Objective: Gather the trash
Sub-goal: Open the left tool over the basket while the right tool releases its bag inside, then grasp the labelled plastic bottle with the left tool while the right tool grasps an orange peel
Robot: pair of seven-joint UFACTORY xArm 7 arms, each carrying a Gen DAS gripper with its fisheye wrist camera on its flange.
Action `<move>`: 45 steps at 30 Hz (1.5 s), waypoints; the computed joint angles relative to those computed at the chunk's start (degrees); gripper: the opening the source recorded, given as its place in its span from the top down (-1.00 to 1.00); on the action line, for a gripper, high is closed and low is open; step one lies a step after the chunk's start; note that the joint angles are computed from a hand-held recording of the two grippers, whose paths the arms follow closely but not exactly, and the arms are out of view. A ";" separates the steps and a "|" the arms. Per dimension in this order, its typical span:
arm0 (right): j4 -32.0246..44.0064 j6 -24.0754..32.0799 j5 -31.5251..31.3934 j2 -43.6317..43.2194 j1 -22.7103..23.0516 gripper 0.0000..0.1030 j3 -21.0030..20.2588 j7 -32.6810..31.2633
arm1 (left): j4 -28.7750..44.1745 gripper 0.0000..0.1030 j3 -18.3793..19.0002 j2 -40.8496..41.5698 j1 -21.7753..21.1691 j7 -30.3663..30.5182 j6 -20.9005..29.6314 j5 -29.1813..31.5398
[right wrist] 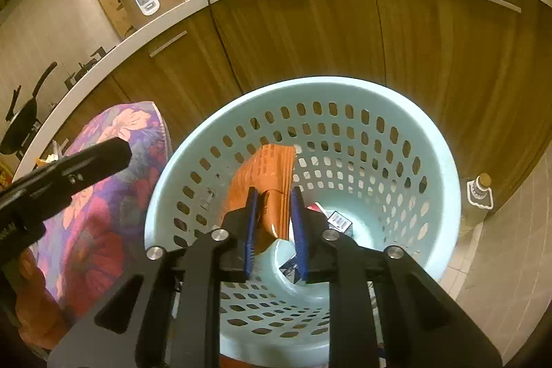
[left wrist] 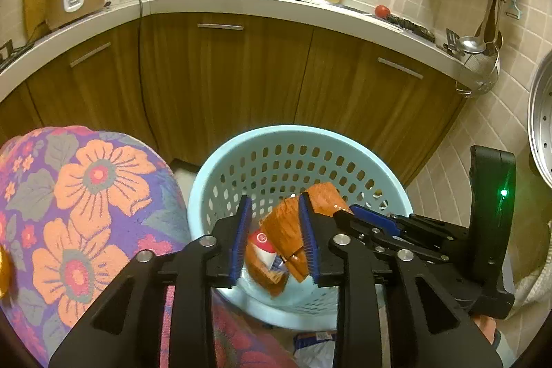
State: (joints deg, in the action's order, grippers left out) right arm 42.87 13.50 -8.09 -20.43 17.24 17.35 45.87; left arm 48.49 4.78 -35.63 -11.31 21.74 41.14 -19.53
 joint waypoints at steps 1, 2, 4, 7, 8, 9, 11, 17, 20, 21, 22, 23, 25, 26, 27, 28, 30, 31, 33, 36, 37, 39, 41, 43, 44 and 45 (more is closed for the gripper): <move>-0.22 0.15 -0.05 -0.18 -0.04 0.65 0.00 0.04 | -0.10 0.33 -0.04 -0.14 0.04 -0.03 -0.19 -0.05; -0.30 0.41 -0.19 -0.26 -0.23 0.65 0.15 0.26 | -0.21 0.23 0.01 -0.28 0.06 -0.06 -0.49 -0.18; -0.77 0.46 0.30 -0.42 0.25 0.65 -0.32 -0.02 | -0.34 0.18 -0.07 -0.45 0.23 -0.31 -0.99 -0.13; -0.91 1.23 0.61 -0.68 0.61 0.65 -0.43 -0.37 | -0.31 0.17 0.22 -0.55 0.19 -0.34 -0.87 -0.22; -1.00 1.33 0.61 -0.84 0.61 0.65 -0.44 -0.43 | -0.30 0.17 0.25 -0.63 0.25 -0.48 -0.89 -0.26; -0.98 1.54 0.70 -1.13 0.72 0.65 -0.42 -0.46 | -0.33 0.17 0.25 -0.75 0.31 -0.62 -0.91 -0.26; -0.91 1.60 0.84 -1.80 0.88 0.65 -0.45 -0.64 | -0.56 0.17 0.27 -1.43 0.54 -0.95 -1.07 -0.20; 0.97 2.42 -1.12 -4.61 -0.53 0.53 1.89 0.01 | -1.33 0.11 1.27 -5.26 1.48 -2.03 -1.36 0.06; 3.10 3.09 -2.84 -5.13 -1.15 0.40 3.57 0.28 | -1.70 0.03 2.47 -7.82 2.26 -2.67 -1.22 0.20; 3.99 3.23 -3.17 -5.05 -0.95 0.40 3.91 0.08 | -1.66 0.03 2.92 -8.55 2.43 -2.82 -0.87 0.25; 4.76 3.24 -3.27 -4.79 -0.61 0.40 4.02 -0.22 | -1.67 0.03 3.28 -9.24 2.75 -3.02 -0.58 0.41; 5.68 3.20 -3.44 -4.48 -0.29 0.39 4.28 -0.47 | -1.76 0.03 3.73 -10.32 3.38 -3.29 -0.27 0.70; 7.56 3.33 -4.22 -3.71 -0.15 0.39 5.20 -0.57 | -1.93 0.01 4.49 -12.07 4.49 -3.83 0.27 1.26; 8.49 3.28 -4.50 -3.11 0.09 0.39 5.51 -0.72 | -1.93 -0.01 4.84 -12.72 4.92 -4.08 0.50 1.49; 9.39 3.12 -4.57 -2.48 0.60 0.39 5.66 -1.01 | -1.98 -0.02 5.42 -13.76 5.63 -4.37 0.79 1.77; 10.42 2.79 -4.33 -1.57 1.47 0.39 5.56 -1.60 | -2.01 -0.03 5.95 -14.63 6.31 -4.60 1.07 2.12; 12.25 2.47 -3.79 0.28 3.10 0.39 5.33 -2.71 | -1.97 -0.03 6.96 -15.94 7.63 -4.93 1.69 2.92; 13.75 2.69 -3.90 1.62 3.73 0.39 5.63 -3.20 | -1.97 -0.03 7.46 -16.65 8.48 -5.10 2.06 3.44; 16.18 3.25 -5.02 3.62 4.33 0.39 6.51 -3.22 | -1.86 -0.03 8.46 -18.06 10.82 -5.56 2.85 4.94; 20.79 4.96 -7.96 7.45 5.40 0.39 7.96 -2.80 | -1.42 -0.04 10.13 -19.48 13.57 -6.21 4.05 6.52; 22.14 5.55 -9.08 8.61 6.02 0.36 8.16 -2.57 | -1.29 -0.05 10.80 -19.92 14.64 -6.38 4.46 7.13; 25.78 7.21 -12.65 11.76 7.03 0.17 9.00 -1.07 | -1.06 -0.07 11.87 -20.84 17.24 -6.94 5.42 8.65; 29.09 8.80 -15.31 14.71 8.58 0.13 9.22 -0.36 | -0.68 -0.14 12.99 -21.48 19.41 -7.22 6.23 10.01; 32.25 9.90 -16.47 17.75 10.62 0.13 8.86 -0.99 | -0.37 -0.15 14.31 -22.40 22.02 -7.61 7.39 11.50; 34.18 10.95 -17.08 19.44 11.66 0.13 8.66 -1.24 | -0.29 -0.17 14.72 -22.92 23.85 -8.00 7.96 12.58; 35.99 12.09 -17.54 21.00 12.71 0.13 8.38 -1.59 | -0.20 -0.20 14.69 -23.10 25.40 -8.34 8.36 13.73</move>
State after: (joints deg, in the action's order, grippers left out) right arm 78.86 25.58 -25.63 0.58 29.95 25.73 44.28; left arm 48.28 19.47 -58.73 14.09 13.40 49.50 -5.80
